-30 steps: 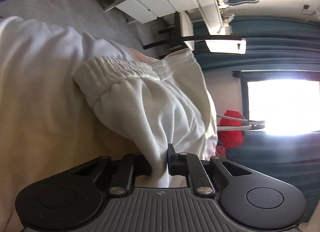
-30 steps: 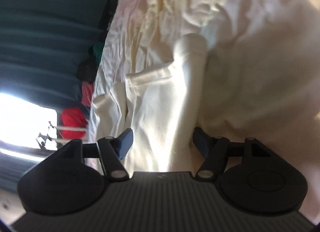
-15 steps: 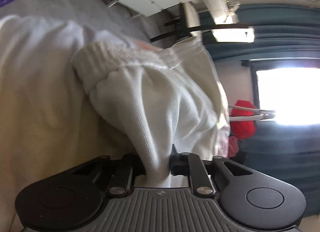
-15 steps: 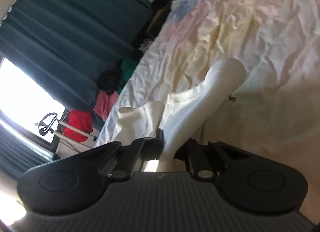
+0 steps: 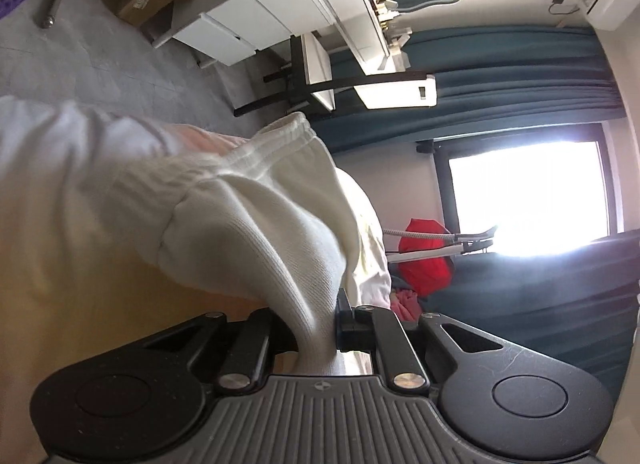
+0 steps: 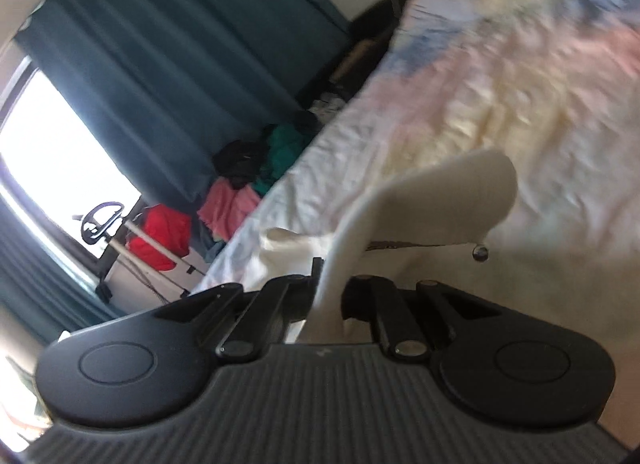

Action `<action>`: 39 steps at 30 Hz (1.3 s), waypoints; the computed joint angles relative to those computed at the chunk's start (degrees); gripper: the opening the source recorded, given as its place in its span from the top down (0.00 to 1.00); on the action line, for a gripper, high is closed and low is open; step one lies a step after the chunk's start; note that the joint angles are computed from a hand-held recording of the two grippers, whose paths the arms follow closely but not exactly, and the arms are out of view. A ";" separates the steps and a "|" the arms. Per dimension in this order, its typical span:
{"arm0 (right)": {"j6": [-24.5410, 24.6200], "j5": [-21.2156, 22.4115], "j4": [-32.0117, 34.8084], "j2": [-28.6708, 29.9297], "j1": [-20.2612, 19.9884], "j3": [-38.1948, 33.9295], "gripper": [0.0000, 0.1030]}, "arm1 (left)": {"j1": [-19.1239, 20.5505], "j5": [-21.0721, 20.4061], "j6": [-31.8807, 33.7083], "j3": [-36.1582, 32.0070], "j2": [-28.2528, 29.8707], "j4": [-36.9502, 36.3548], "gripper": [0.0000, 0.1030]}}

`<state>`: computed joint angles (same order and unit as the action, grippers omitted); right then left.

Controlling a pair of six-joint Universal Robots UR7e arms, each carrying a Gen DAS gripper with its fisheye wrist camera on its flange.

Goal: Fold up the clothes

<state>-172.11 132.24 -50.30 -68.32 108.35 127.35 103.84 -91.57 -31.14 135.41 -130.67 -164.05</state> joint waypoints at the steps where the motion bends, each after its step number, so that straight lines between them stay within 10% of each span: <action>1: -1.48 -0.10 1.42 0.63 0.19 -2.18 0.94 | -1.60 1.42 0.09 -1.68 2.03 -0.04 0.89; 9: -6.55 0.89 20.47 14.12 -1.44 -30.22 0.93 | -10.87 12.68 0.71 -18.31 23.19 -1.95 0.88; 18: -10.17 2.74 38.82 36.93 -8.94 -62.95 0.93 | -9.37 21.96 8.72 -40.35 52.94 -6.33 0.85; 25: -14.36 -3.07 29.33 36.30 -11.55 -57.40 0.84 | -7.06 17.23 17.12 -44.20 58.50 -10.11 0.77; 30: -17.63 -3.78 17.66 31.29 -10.00 -46.59 0.25 | -8.48 16.08 25.84 -35.29 54.16 -19.90 0.41; 33: -18.12 -4.66 11.50 27.15 -9.06 -38.07 0.25 | -10.31 13.90 28.12 -24.25 49.44 -34.02 0.12; 35: -16.37 -4.64 9.35 24.72 -8.52 -33.30 0.25 | -10.72 12.43 25.31 -18.80 46.55 -37.80 0.11; 39: -5.29 -6.76 9.04 19.54 -8.53 -24.04 0.24 | -10.97 15.88 14.31 -15.18 39.94 -24.90 0.10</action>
<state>-177.41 125.48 -41.26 -48.78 99.82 103.31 92.87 -75.69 -16.83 120.24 -90.73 -188.95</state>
